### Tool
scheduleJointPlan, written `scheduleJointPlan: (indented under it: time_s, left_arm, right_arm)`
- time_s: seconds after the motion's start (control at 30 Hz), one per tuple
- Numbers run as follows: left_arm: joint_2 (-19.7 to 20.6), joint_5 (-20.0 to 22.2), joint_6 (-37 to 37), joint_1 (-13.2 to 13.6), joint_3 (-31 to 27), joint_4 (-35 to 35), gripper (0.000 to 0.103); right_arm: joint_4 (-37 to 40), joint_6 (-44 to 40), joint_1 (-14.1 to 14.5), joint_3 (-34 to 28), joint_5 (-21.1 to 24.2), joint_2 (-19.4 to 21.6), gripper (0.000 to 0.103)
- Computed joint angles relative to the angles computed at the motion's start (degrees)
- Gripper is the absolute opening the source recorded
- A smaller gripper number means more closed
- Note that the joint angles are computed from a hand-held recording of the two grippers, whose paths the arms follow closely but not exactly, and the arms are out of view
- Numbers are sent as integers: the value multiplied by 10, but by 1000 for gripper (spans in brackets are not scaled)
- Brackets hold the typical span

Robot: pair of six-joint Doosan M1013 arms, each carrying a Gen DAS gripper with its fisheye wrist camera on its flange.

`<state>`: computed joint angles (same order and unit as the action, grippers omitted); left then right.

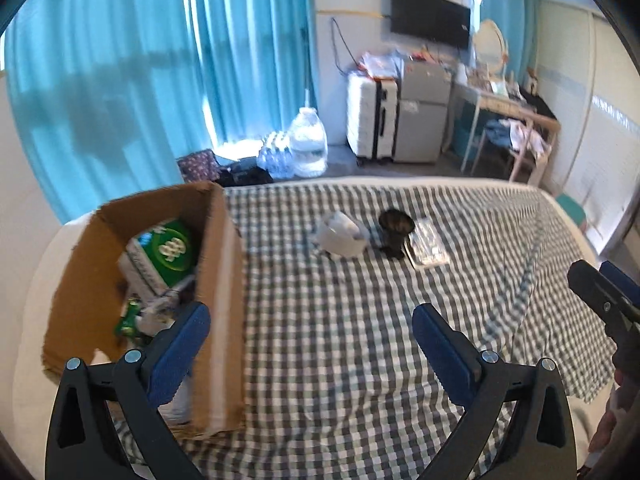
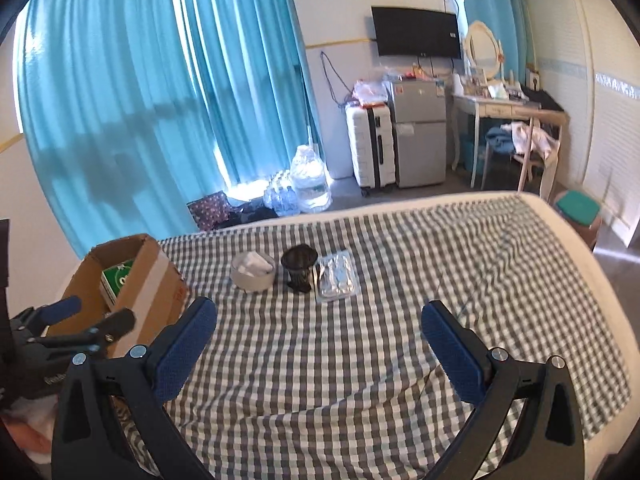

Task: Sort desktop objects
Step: 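Move both open tools back over the remaining table items, then grasp the beige tape roll with the left tool while the right tool grasps the silver blister pack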

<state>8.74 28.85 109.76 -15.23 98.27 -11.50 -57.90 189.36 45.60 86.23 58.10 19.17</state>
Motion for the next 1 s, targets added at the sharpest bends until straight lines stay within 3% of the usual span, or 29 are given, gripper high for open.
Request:
scheduleJointPlan:
  time_s: [0.17, 0.57, 0.83, 1.0]
  left_arm:
    - [31, 6, -45, -16, -12, 39, 103]
    - [129, 15, -114, -36, -73, 94, 103]
    - [194, 3, -117, -42, -128, 100, 103]
    - [222, 18, -111, -40, -154, 74, 103]
  right_arm:
    - [30, -9, -15, 10, -4, 12, 103]
    - [73, -78, -81, -5, -75, 57, 103]
    - [148, -191, -124, -57, -97, 115, 103]
    - [173, -213, -143, -69, -105, 135, 103]
